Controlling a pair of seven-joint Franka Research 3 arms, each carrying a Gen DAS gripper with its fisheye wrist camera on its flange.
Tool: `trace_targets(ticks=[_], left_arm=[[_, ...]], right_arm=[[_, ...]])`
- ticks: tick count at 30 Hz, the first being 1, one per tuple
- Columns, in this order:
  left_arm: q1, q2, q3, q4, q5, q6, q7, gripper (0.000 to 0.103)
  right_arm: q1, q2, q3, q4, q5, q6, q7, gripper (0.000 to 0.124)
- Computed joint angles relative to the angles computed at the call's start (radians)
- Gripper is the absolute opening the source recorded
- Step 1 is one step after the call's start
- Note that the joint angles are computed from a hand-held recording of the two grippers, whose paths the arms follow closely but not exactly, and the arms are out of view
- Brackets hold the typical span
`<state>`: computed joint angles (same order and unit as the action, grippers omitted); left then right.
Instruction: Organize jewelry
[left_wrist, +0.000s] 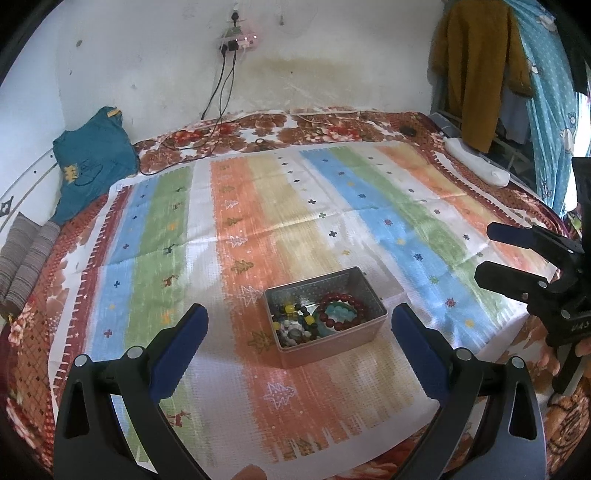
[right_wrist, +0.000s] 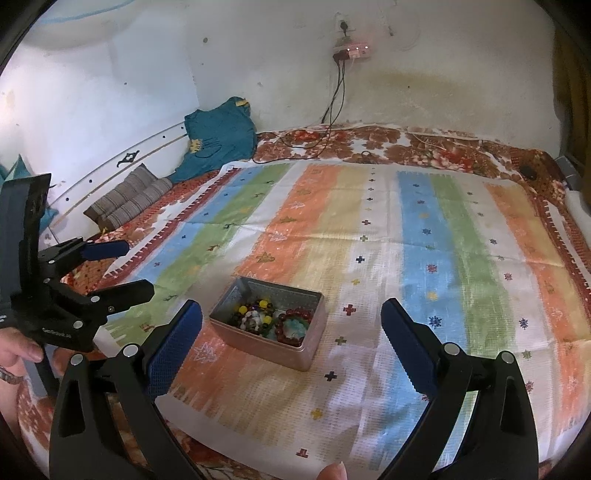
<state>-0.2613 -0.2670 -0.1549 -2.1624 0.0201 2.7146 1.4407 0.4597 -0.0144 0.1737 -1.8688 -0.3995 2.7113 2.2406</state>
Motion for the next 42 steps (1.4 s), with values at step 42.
trace_targets(ticks=[42], left_arm=[[-0.028,-0.041,0.017,-0.051,-0.046,0.080,0.039,0.098]], right_arm=[[-0.009,-0.019,0.013,-0.021,-0.043,0.026,0.025,0.098]])
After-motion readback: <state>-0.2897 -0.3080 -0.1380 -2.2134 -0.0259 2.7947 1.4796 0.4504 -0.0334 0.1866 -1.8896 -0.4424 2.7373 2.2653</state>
